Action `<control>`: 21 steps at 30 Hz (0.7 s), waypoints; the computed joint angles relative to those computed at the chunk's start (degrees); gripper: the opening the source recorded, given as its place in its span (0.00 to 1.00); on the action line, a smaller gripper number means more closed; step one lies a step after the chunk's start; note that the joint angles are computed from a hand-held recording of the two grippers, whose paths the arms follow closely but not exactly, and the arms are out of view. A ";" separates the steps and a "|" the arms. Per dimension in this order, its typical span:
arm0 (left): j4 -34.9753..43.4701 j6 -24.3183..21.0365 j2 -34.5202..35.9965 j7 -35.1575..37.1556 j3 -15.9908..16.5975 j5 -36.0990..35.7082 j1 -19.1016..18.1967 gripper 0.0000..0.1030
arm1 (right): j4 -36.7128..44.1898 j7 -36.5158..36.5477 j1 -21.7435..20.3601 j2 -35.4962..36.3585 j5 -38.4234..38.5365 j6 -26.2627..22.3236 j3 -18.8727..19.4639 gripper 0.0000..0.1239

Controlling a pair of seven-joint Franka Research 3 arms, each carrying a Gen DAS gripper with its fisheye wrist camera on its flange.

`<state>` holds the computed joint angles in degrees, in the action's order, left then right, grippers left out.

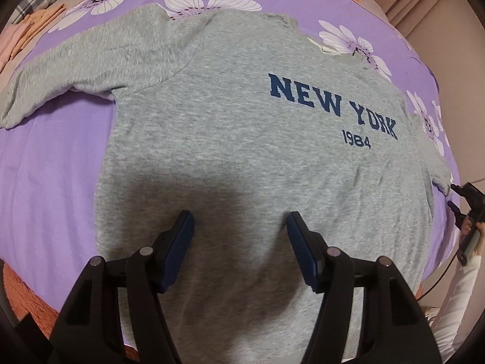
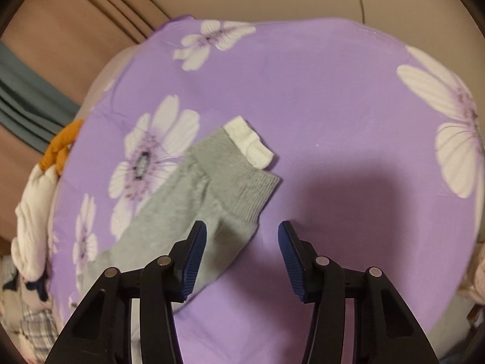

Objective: Fold small clothes
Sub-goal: 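Lower the right tool onto the sleeve cuff nearest it and close, then lift the cuff with the right tool and carry it across the sweatshirt body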

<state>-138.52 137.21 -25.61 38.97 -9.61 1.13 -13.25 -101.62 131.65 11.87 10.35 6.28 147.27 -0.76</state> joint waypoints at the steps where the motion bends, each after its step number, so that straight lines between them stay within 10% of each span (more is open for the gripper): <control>1: -0.16 0.19 -0.08 0.04 0.00 0.03 -0.02 0.62 | 0.27 -0.28 -0.13 0.63 0.27 0.11 0.00 0.34; 11: -0.50 1.27 0.25 -0.59 0.74 -1.70 -0.10 0.63 | -3.12 4.97 0.41 -1.10 -2.95 8.00 -1.52 0.15; 21: -0.45 2.04 -2.47 0.02 1.02 -3.04 0.08 0.63 | 1.91 14.04 4.03 -1.82 -23.51 3.97 -2.89 0.14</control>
